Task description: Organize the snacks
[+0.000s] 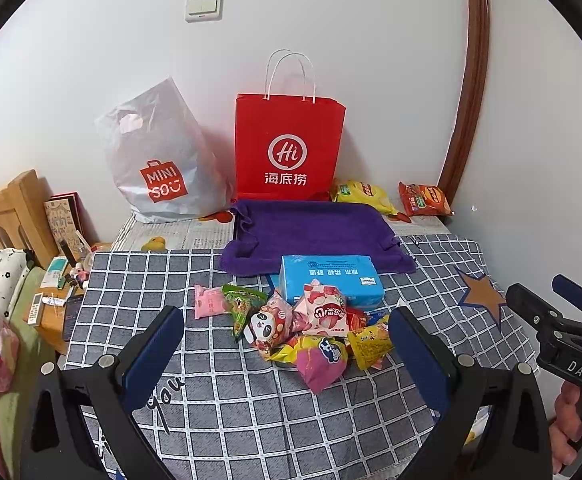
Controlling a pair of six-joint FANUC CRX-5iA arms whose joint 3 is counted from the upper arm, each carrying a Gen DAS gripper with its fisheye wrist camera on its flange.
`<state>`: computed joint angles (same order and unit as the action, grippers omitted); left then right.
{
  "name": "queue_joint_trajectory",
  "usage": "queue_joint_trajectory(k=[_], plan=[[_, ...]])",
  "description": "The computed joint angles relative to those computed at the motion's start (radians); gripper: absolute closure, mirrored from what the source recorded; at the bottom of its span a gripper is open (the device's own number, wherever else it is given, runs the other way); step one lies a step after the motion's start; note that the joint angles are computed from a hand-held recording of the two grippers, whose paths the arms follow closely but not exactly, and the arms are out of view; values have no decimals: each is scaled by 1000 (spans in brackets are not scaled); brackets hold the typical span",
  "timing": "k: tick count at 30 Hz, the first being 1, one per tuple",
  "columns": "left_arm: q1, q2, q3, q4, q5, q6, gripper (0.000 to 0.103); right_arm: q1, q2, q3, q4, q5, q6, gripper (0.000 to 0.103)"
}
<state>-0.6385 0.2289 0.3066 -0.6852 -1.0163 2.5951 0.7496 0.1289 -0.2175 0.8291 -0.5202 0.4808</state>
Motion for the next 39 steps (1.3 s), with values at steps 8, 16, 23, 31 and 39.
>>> queue_joint_trajectory(k=[8, 16, 23, 31, 39], plan=[[-4, 3, 2, -6, -1, -1, 1, -1, -5, -6, 0, 3, -6, 0], [-9, 1, 0, -7, -1, -2, 1, 0, -10, -7, -10, 1, 1, 0], [-10, 6, 1, -6, 0, -2, 1, 2, -10, -13, 4, 0, -9, 0], [-10, 4, -10, -5, 19, -1, 1, 4, -8, -11, 1, -1, 1, 0], [-5, 9, -13, -1, 32, -4, 1, 2, -12, -26, 26, 17, -23, 0]])
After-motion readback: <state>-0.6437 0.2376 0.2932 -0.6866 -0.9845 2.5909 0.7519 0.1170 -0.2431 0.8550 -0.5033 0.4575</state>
